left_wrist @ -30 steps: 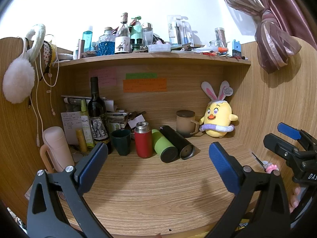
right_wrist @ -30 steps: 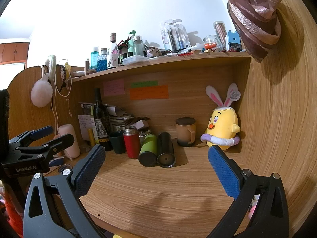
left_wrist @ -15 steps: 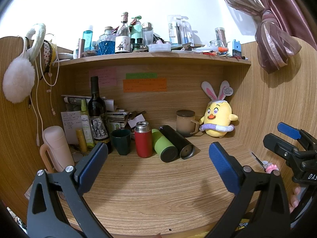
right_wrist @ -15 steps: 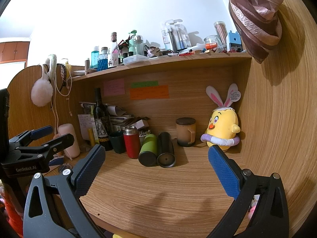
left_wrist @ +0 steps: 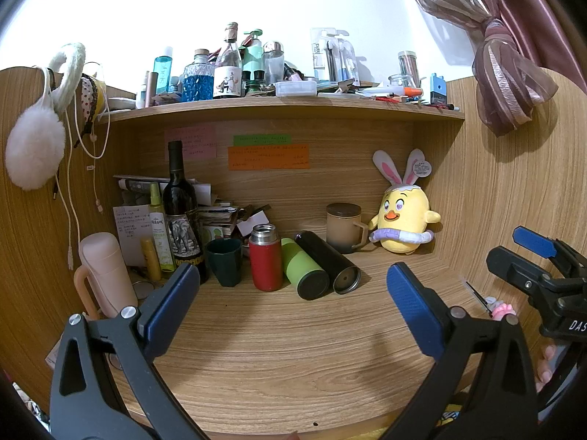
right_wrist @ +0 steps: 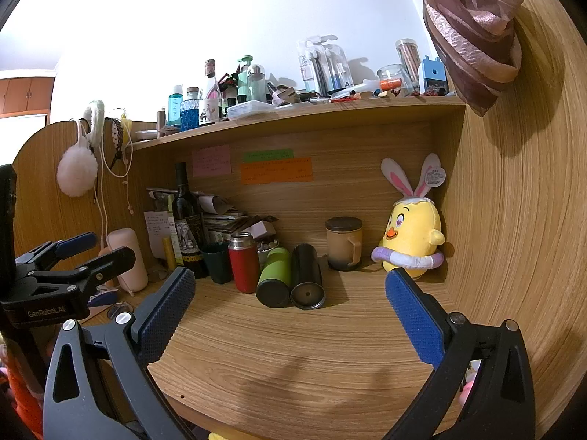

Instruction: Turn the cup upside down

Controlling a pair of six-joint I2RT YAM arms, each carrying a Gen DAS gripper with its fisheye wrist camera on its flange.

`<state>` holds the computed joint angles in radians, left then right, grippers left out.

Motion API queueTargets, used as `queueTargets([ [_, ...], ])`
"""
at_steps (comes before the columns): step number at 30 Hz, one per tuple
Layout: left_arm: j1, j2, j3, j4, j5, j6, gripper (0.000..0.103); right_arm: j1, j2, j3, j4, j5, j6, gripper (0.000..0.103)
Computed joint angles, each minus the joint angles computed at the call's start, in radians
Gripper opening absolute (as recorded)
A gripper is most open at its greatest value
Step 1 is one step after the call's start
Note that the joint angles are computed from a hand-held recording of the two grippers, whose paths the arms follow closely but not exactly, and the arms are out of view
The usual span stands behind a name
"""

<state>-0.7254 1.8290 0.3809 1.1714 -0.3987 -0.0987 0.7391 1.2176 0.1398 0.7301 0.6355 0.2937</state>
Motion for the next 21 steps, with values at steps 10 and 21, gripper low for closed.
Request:
queueTargets([
  [10, 0.012, 0.007, 0.002, -0.010, 0.040, -0.012, 0.103, -0.013, 0.012, 0.004, 0.003, -0.011, 0.003, 0.103],
  [21, 0.198, 0.302, 0.560, -0.588, 0.397, -0.098, 0.103, -0.299, 0.332, 0.001, 0.249, -0.278, 0.014, 0.103],
])
